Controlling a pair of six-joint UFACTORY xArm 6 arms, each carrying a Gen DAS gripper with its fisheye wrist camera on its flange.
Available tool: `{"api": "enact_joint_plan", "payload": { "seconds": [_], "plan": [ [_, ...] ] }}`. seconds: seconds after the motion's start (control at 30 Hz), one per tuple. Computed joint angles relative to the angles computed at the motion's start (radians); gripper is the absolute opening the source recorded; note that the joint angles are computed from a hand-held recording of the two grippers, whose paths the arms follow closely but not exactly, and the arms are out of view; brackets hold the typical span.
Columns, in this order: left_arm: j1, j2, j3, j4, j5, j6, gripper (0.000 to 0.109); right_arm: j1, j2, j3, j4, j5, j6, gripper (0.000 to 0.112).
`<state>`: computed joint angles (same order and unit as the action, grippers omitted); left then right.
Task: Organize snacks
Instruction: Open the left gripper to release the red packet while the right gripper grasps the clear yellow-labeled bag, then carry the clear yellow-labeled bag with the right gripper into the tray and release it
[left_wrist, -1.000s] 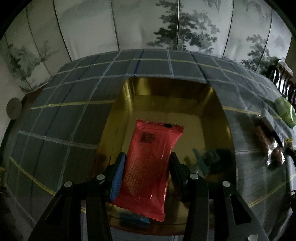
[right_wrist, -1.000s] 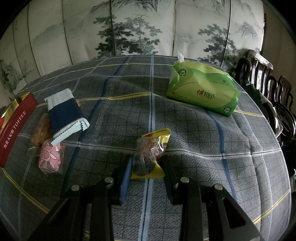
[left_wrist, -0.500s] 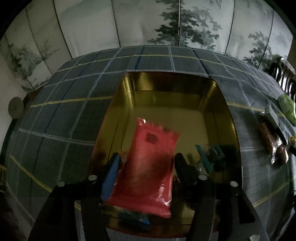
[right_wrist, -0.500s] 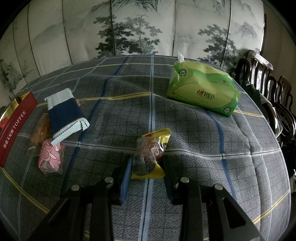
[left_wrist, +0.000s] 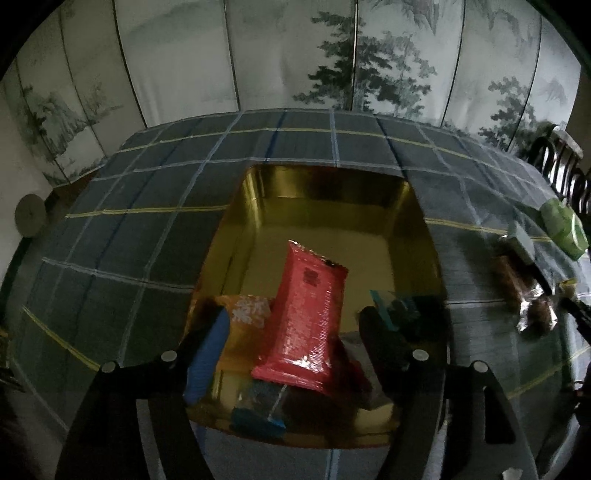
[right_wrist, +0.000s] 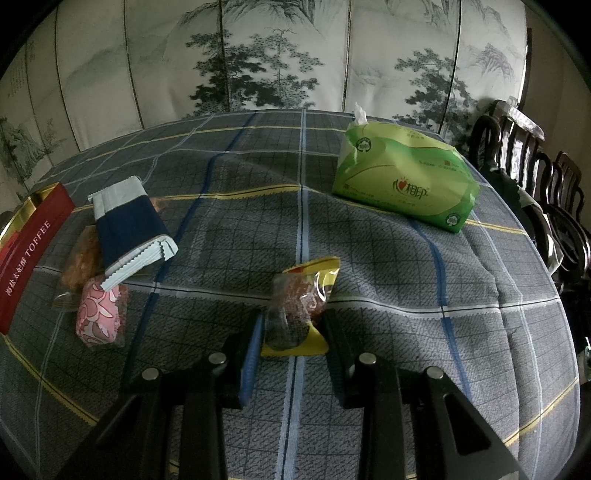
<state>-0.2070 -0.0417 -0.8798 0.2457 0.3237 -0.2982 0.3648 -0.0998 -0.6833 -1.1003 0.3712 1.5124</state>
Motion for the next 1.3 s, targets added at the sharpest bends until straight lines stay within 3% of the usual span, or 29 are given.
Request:
{"api": "enact_joint_plan", "payload": {
  "seconds": [0.47,0.6,0.7,0.8,0.97,1.17,1.3],
  "plan": [
    [0.000,-0.050,0.046,0.017,0.009,-0.061,0.081,0.050,-0.086,-0.019,-0.032,0.048,0.062,0.031],
    [0.015,-0.081,0.066,-0.025,0.005,-0.053,0.083,0.092,-0.052,-0.100,-0.014,0.003,0.022,0.031],
    [0.033,-0.112,0.085,0.054,0.000,-0.123,0.084,0.133,0.017,-0.184,0.018,-0.060,-0.033,0.031],
    [0.056,-0.150,0.103,0.183,0.013,-0.225,0.086,0.187,0.110,-0.284,0.074,-0.115,-0.119,0.031],
    [0.097,-0.207,0.139,0.311,0.056,-0.327,0.087,0.278,0.304,-0.472,0.347,-0.211,-0.419,0.031],
    [0.138,-0.237,0.164,0.380,0.112,-0.365,0.087,0.376,0.494,-0.692,0.654,-0.175,-0.772,0.031],
    [0.163,-0.255,0.182,0.370,0.117,-0.358,0.087,0.410,0.563,-0.786,0.724,-0.141,-0.860,0.031]
  ]
}}
